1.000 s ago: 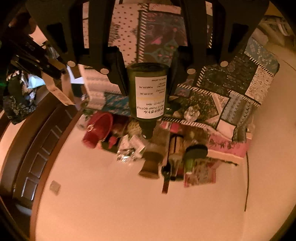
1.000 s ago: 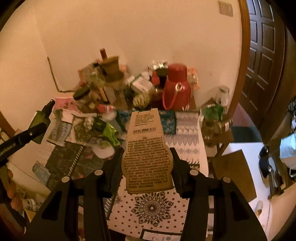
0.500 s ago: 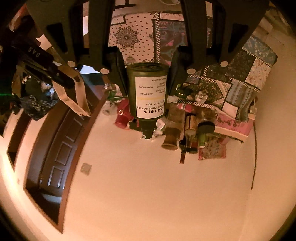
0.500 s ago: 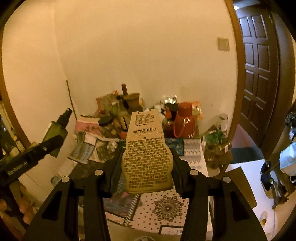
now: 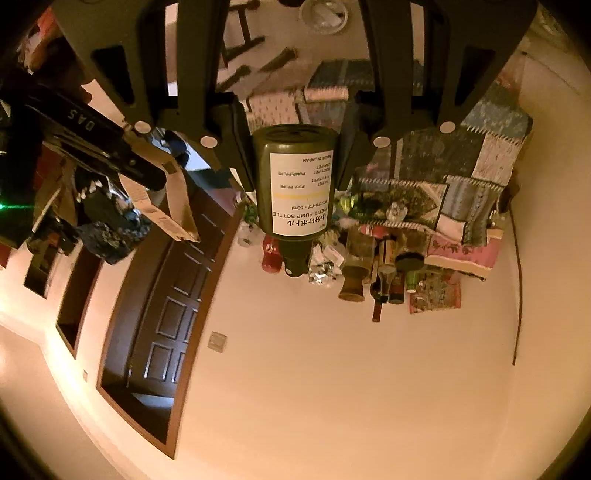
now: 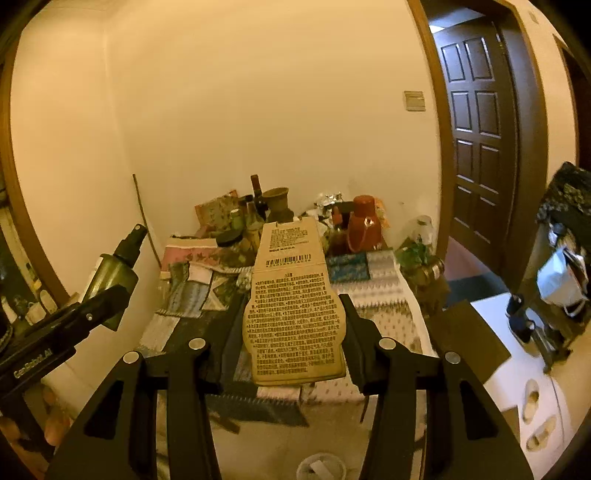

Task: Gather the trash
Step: 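Grasp the green pump bottle with the left tool and lift it, then carry the pump bottle and cardboard label down over the white bin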

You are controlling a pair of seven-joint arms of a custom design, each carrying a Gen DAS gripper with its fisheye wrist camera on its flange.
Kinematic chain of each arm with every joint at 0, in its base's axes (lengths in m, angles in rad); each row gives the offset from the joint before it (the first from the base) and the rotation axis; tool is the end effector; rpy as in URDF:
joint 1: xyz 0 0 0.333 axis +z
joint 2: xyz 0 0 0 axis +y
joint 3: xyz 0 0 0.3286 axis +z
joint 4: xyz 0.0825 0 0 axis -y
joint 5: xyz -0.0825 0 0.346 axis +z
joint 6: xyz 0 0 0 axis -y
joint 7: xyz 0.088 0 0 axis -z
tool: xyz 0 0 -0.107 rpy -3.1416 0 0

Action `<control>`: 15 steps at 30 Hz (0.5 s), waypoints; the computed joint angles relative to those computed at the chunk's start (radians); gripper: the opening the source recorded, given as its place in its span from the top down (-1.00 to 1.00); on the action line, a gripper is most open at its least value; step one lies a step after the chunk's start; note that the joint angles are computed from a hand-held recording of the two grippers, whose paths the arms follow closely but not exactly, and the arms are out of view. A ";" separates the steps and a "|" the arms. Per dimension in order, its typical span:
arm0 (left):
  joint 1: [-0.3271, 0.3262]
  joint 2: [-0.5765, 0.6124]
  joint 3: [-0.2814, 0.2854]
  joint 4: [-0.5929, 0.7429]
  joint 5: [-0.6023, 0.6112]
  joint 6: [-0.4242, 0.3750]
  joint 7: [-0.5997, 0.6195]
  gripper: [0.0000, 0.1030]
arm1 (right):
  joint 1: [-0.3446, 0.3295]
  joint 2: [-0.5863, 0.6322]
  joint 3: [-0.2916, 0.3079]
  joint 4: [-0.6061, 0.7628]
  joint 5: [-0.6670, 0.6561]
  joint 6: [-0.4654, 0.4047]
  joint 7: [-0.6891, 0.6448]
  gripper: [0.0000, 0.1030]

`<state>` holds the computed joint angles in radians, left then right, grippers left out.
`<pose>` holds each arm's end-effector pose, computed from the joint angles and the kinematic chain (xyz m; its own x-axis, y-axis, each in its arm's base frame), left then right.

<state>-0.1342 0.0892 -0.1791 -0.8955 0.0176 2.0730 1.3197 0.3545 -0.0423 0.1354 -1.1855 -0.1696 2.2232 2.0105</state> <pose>0.4684 -0.1403 0.9420 -0.1790 -0.9586 0.2214 -0.5023 -0.1045 -0.8584 0.4290 0.2264 0.9108 0.2063 -0.9516 -0.2276 -0.5047 0.0958 -0.8580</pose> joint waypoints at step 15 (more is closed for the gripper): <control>-0.002 -0.292 0.059 -0.427 -0.188 -0.029 0.084 0.20 | -0.028 -0.180 0.075 -0.210 -0.015 -0.153 0.092 0.14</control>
